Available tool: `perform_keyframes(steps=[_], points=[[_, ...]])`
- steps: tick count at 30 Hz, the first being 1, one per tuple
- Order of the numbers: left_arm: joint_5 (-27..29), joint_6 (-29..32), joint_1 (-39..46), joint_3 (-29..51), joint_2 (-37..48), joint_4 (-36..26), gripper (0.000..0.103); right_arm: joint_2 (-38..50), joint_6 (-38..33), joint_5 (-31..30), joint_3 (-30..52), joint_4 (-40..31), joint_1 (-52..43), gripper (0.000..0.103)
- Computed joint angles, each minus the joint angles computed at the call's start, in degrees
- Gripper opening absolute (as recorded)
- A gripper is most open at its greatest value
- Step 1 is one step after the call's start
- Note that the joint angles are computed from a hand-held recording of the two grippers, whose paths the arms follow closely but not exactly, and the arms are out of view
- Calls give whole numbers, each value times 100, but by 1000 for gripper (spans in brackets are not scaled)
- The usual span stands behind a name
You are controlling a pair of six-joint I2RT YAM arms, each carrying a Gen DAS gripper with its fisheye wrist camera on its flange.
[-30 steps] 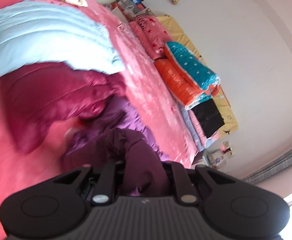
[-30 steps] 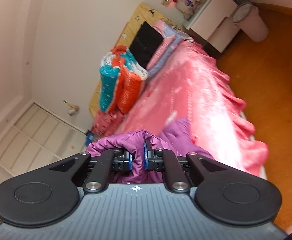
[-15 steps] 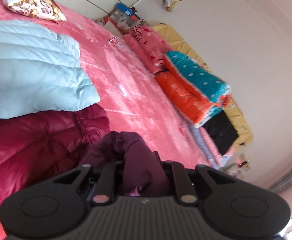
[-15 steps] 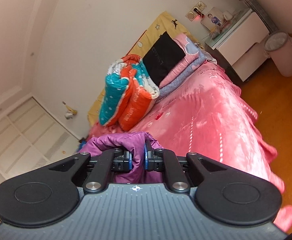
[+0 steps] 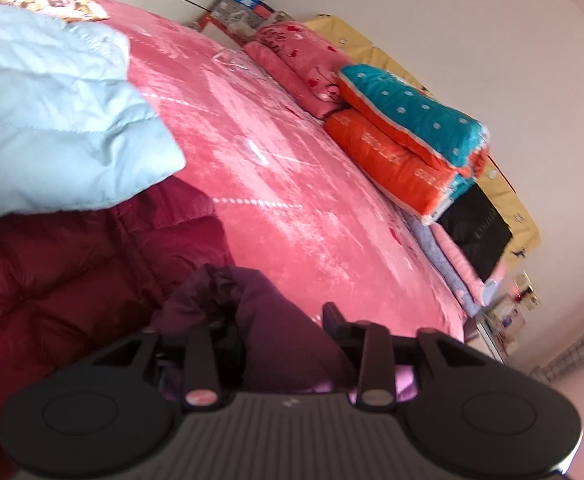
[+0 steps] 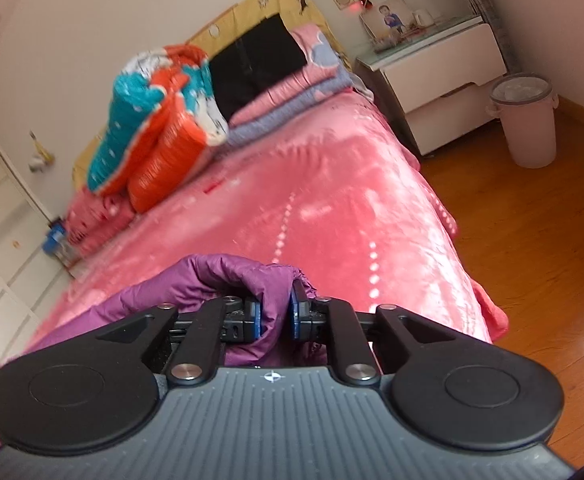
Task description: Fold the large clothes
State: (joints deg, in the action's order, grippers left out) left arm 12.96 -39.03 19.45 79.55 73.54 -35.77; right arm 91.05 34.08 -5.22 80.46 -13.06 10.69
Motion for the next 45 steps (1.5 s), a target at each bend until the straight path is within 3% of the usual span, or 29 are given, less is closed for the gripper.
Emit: perform_keyframes(steps=[2, 4, 5, 7, 8, 9, 10, 14, 17, 22, 27, 31, 41, 45], points=[[141, 155, 84, 188, -33, -230, 48, -20, -9, 0, -62, -35, -11, 29], [262, 335, 194, 401, -78, -412, 54, -47, 7, 172, 10, -221, -19, 87], [314, 396, 247, 503, -100, -469, 58, -156, 58, 396, -8, -325, -21, 103], [229, 535, 304, 655, -195, -513, 69, -344, 152, 314, -178, -170, -126, 103], [-26, 629, 263, 680, -279, -460, 88, -442, 134, 266, -255, -229, -155, 103], [-381, 747, 184, 677, -393, -375, 96, -501, 82, 306, -283, -286, -153, 103], [-627, 887, 134, 676, -503, -306, 96, -584, 11, 382, -330, -335, -143, 103], [-628, 1304, 176, 669, -919, -718, 95, -811, 16, 326, -569, -313, -204, 103], [-543, 1407, 128, 67, -1579, -1065, 94, -1361, 81, 263, -1039, -202, -307, 103], [-854, 1266, -295, -1174, -2688, -1497, 90, -2021, 303, 114, -1496, 13, -545, 103], [-663, 889, -383, -1828, -3144, -1630, 86, -1241, -75, -85, -86, -1242, -531, 103], [-1304, 712, -1035, -1958, -3265, -1668, 85, -1004, -765, 246, 374, -2268, -153, 103], [-1909, 319, -1698, -2197, -3885, -1956, 85, -3271, 32, 374, -1779, -1079, -192, 103], [-1335, 829, -665, -2423, -3938, -1929, 85, -4396, 517, 601, -2511, -1536, 101, 103]])
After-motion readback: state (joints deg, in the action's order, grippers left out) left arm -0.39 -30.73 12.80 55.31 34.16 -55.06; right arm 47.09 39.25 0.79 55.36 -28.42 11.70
